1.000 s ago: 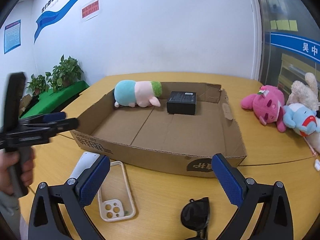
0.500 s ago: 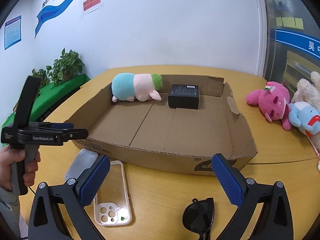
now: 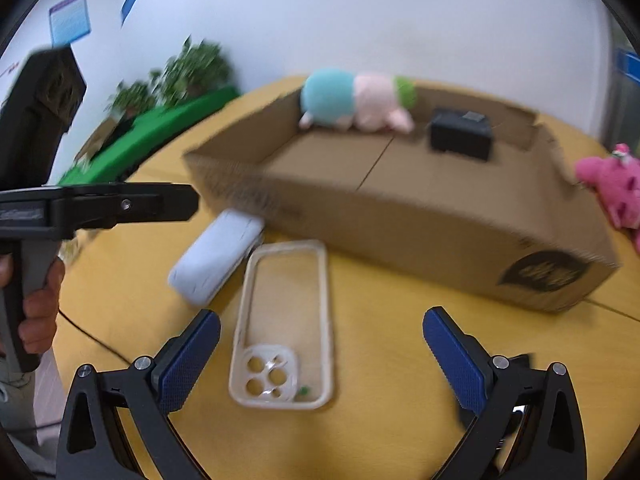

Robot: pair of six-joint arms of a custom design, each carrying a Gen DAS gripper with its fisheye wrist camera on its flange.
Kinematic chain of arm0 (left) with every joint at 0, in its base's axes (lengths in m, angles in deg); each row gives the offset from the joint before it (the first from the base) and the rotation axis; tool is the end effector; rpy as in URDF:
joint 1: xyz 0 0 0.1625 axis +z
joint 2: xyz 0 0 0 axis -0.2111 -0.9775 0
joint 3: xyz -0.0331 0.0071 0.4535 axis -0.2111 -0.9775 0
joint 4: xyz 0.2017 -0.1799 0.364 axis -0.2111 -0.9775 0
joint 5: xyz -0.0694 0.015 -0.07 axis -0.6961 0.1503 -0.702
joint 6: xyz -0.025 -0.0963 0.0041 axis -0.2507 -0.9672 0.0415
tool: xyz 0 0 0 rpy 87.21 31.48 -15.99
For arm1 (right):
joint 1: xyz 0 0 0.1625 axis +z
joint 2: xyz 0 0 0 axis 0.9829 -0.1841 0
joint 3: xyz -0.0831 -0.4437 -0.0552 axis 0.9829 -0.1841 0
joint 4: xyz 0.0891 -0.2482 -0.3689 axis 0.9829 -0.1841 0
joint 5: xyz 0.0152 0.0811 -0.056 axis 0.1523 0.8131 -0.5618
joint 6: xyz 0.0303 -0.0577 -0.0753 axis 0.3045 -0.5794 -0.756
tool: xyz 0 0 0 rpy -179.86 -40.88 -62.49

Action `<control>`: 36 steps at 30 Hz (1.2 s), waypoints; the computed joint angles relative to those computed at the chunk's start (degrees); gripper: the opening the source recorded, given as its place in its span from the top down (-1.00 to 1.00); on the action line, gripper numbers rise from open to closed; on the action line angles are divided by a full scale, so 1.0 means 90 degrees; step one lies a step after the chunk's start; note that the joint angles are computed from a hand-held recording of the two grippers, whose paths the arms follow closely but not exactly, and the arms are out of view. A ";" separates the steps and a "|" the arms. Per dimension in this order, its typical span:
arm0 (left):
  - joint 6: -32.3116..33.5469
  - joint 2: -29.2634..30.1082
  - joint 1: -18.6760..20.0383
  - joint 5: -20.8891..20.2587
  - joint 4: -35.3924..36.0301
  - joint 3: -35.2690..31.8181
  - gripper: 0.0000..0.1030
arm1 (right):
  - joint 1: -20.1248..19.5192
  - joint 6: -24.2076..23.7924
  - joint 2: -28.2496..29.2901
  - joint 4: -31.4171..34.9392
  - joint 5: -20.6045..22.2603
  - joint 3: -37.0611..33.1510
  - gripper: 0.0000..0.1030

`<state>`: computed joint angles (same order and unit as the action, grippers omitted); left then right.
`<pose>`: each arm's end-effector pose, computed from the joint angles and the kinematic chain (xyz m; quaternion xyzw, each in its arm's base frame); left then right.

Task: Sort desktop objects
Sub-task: 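Move the right tool to the clear phone case and grasp its rim, then lift the clear phone case with the right tool over the box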

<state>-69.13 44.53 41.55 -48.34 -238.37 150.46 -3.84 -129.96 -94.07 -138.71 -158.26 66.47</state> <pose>-0.3998 -0.4587 -0.0229 0.0472 0.9226 -0.3192 0.2113 -0.0053 -0.5396 0.3369 0.4605 -0.8694 0.1181 0.1342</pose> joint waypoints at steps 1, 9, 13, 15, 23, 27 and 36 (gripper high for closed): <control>0.0016 0.0075 0.0031 -0.0220 -0.0159 0.0022 -0.58 | 0.0001 -0.0025 0.0063 0.0090 -0.0143 0.0010 -0.98; -0.0267 0.0308 0.0119 -0.0645 -0.0287 0.0002 -0.58 | -0.0087 -0.0863 0.0124 -0.0230 -0.0670 0.0474 -0.85; -0.0214 0.0357 0.0153 -0.0833 -0.0338 0.0001 -0.57 | -0.0172 -0.0973 0.0151 -0.0554 -0.0740 0.0595 -0.48; -0.0171 0.0394 0.0180 -0.0950 -0.0407 -0.0022 -0.57 | -0.0204 -0.0940 0.0142 -0.0562 -0.0721 0.0590 -0.47; 0.0003 0.0677 0.0336 -0.1421 -0.0450 -0.0327 0.03 | -0.0405 -0.0078 0.0068 0.0407 -0.0311 0.0179 -0.46; -0.0216 0.0768 0.0395 -0.1289 -0.0187 -0.0461 0.36 | -0.0458 0.0125 0.0012 0.0731 -0.0127 0.0057 -0.46; -0.0081 0.0763 0.0274 -0.0986 -0.0107 -0.0589 0.45 | -0.0466 0.0156 -0.0219 0.0792 0.0135 0.0020 -0.46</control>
